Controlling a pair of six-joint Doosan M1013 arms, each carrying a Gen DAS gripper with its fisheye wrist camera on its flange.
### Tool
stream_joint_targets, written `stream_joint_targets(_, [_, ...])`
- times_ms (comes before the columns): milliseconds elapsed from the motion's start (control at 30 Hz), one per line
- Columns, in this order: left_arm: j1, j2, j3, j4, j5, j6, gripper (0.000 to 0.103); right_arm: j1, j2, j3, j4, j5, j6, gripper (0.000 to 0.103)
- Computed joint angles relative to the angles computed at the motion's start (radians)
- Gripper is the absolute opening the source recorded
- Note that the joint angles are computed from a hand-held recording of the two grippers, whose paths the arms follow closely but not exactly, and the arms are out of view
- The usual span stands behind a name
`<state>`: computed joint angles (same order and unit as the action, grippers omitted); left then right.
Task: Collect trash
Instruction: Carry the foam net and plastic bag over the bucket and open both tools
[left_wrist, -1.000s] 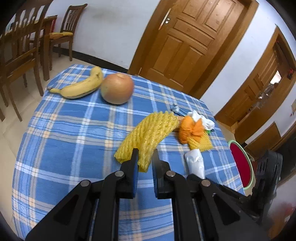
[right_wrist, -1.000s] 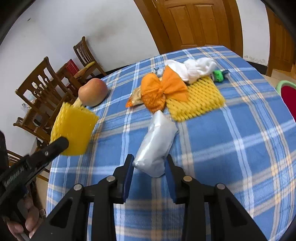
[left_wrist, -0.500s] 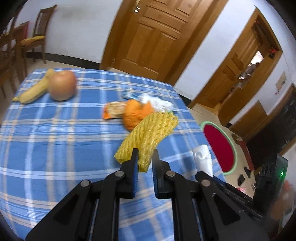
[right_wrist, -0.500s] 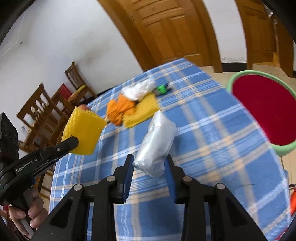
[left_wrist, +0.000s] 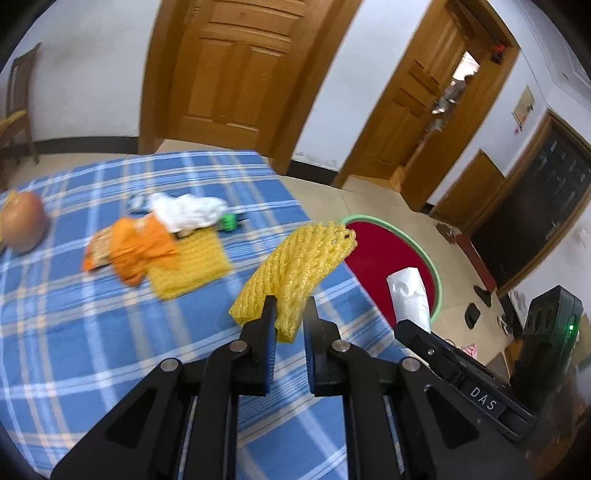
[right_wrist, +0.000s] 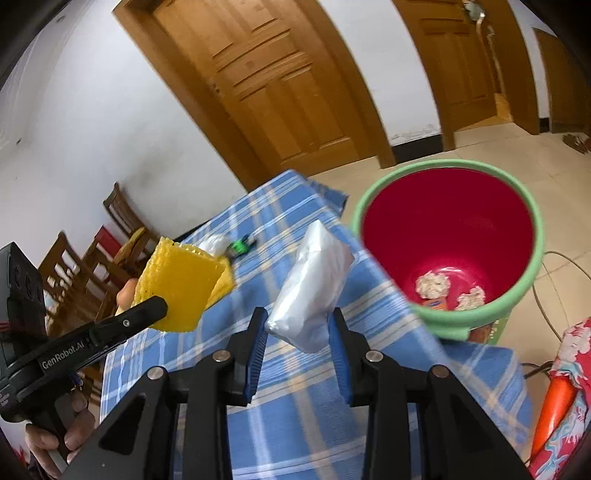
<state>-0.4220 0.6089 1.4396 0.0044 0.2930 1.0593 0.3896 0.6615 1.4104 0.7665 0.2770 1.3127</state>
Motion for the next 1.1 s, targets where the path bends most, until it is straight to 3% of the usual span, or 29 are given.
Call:
stream_joint_targets(233, [-0.018, 0.064, -0.119, -0.098, 0.071, 0.15, 0.012, -0.031, 0.005, 0.003, -0.12, -0.023, 0.164, 0.036])
stream_joint_targets(567, [-0.038, 0.186, -0.326, -0.143, 0.222, 0.262, 0.012, -0.069, 0.033, -0.021, -0.213, -0.015, 0.313, 0.036])
stream_joint_targets(767, [-0.048, 0.253, -0.431, -0.158, 0.31, 0.294, 0.012, -0.086, 0.044, -0.024, -0.263, -0.005, 0.396, 0.036])
stream_joint_targets(933, [-0.053, 0.277, -0.469, -0.154, 0.341, 0.294, 0.012, -0.093, 0.052, -0.03, -0.322, 0.002, 0.471, 0.039])
stream_joint_targets(1067, [-0.053, 0.282, -0.476, -0.166, 0.349, 0.296, 0.021, -0.1, 0.057, -0.032, -0.323, 0.012, 0.49, 0.042])
stream_joint_targets(1100, [-0.054, 0.28, -0.474, -0.164, 0.346, 0.294, 0.028, -0.1, 0.057, -0.032, -0.322, 0.012, 0.492, 0.044])
